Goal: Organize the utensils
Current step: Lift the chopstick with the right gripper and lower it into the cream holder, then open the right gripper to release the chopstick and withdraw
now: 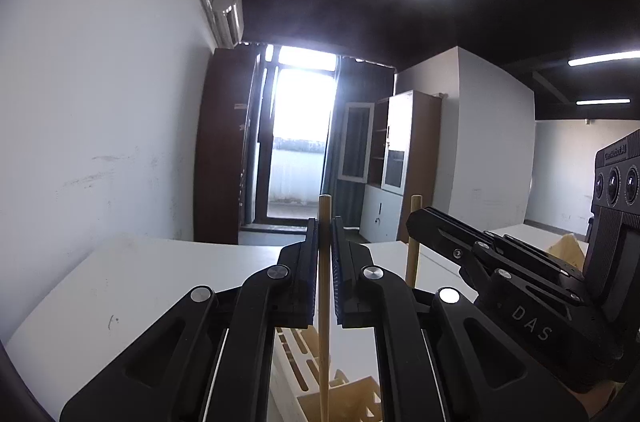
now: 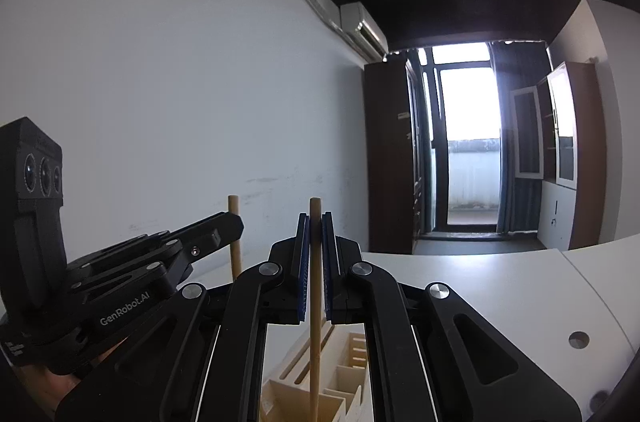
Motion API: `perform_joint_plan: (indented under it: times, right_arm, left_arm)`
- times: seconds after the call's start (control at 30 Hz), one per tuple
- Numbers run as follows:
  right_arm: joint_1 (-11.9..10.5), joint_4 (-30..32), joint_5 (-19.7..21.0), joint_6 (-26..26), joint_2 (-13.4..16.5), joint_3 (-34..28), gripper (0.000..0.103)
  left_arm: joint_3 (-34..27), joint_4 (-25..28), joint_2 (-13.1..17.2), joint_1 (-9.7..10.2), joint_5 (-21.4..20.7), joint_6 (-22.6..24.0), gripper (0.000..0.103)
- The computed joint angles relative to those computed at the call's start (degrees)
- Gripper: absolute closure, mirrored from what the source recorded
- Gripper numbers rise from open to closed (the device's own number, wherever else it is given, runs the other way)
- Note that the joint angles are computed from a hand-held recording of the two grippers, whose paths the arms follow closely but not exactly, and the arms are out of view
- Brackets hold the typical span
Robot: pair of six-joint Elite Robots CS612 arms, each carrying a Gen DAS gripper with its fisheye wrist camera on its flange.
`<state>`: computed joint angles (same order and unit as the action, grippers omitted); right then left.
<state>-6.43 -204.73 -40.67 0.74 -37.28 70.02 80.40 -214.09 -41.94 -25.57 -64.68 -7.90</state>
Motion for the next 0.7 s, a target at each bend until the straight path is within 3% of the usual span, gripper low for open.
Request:
perform_joint_plan:
  times: [0.17,0.43,0.7]
  right_arm:
    - [-0.2,3.6,0.1,-4.0,-0.9,1.4,0.096]
    - [-0.4,7.6,-0.3,-7.3,-1.8,3.0,0.096]
    - [0.1,11.7,-1.1,-10.1,-2.4,3.6,0.096]
  left_arm:
    - [0.8,-0.4,0.3,0.94,-3.3,-1.4,0.097]
    - [1.5,-5.5,0.8,1.06,-3.8,1.5,0.097]
    - [1.4,-2.8,0.9,0.92,-4.0,1.9,0.097]
